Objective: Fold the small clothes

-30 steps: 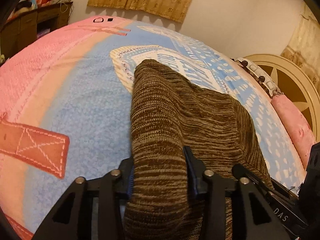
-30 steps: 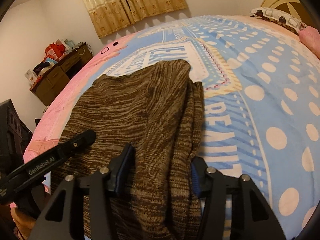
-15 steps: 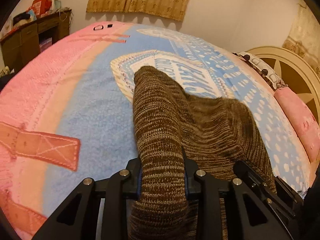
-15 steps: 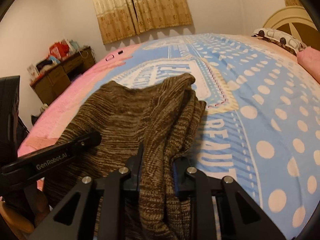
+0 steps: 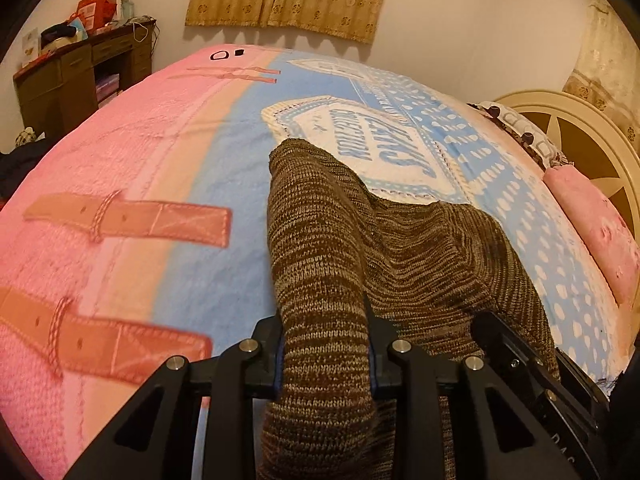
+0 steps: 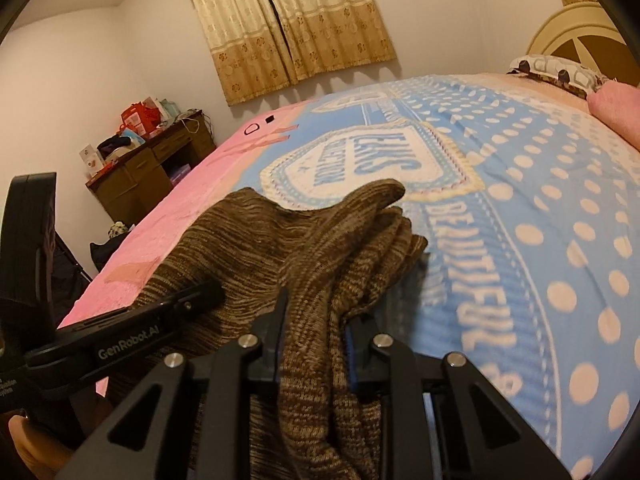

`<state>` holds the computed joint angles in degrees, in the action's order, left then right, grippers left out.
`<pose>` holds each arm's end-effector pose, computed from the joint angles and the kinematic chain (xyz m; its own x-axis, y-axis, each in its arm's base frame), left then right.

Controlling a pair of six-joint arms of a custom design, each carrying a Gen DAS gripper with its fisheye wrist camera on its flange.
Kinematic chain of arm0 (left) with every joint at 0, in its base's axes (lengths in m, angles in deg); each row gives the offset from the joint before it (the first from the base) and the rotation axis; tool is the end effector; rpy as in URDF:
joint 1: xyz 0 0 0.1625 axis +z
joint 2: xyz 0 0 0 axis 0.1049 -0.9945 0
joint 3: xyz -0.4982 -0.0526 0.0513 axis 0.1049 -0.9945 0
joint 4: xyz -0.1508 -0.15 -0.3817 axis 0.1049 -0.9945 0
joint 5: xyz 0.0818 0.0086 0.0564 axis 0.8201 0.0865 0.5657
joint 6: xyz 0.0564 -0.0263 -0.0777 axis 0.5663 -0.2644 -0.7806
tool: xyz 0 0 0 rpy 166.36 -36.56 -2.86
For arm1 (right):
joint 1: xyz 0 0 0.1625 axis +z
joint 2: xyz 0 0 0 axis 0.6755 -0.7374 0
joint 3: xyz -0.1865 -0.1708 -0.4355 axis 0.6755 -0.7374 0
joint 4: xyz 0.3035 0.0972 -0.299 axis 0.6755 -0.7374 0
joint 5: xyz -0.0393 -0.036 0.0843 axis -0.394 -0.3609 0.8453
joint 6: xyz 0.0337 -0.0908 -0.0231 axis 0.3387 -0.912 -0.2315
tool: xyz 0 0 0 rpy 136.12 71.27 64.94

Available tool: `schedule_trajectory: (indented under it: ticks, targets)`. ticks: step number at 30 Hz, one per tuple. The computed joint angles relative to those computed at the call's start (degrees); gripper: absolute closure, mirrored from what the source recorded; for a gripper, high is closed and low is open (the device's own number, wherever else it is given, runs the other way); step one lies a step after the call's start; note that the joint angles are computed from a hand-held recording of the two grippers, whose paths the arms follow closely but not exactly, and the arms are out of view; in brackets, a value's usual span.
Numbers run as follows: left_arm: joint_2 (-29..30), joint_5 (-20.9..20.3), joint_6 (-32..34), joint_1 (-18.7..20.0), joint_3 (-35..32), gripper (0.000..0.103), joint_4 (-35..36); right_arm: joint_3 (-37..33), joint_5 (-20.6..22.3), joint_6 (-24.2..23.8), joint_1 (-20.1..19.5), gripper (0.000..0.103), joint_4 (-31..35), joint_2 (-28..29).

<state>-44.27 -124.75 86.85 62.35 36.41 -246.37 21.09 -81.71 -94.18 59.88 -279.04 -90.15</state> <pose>-0.0669 -0.6912 0.1958 -0.8637 -0.0021 -0.5040 0.3502 0.7167 -0.6031 0.2614 -0.7087 0.0446 -0.8628 -0.2354 0.4475 -0.4843 0.6391 -0.5976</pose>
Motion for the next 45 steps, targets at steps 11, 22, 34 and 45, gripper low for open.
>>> schedule_trajectory:
  ticks: [11,22,34,45]
  targets:
    - [-4.4,4.1,1.4,-1.2,6.4,0.074,-6.2,2.0,0.9,-0.7,2.6,0.078,-0.5,-0.5]
    - [-11.9,11.5,2.6,0.5,11.9,0.074,-14.3,-1.9,6.4,-4.9,6.8,0.078,4.0,3.6]
    - [-11.2,22.6,12.2,7.0,7.2,0.073,-27.6,-17.6,14.9,-9.3,9.8,0.078,13.9,15.2]
    - [-15.2,11.2,-6.9,15.2,9.4,0.047,-13.4,-29.2,12.0,-5.2,7.1,0.055,32.9,21.2]
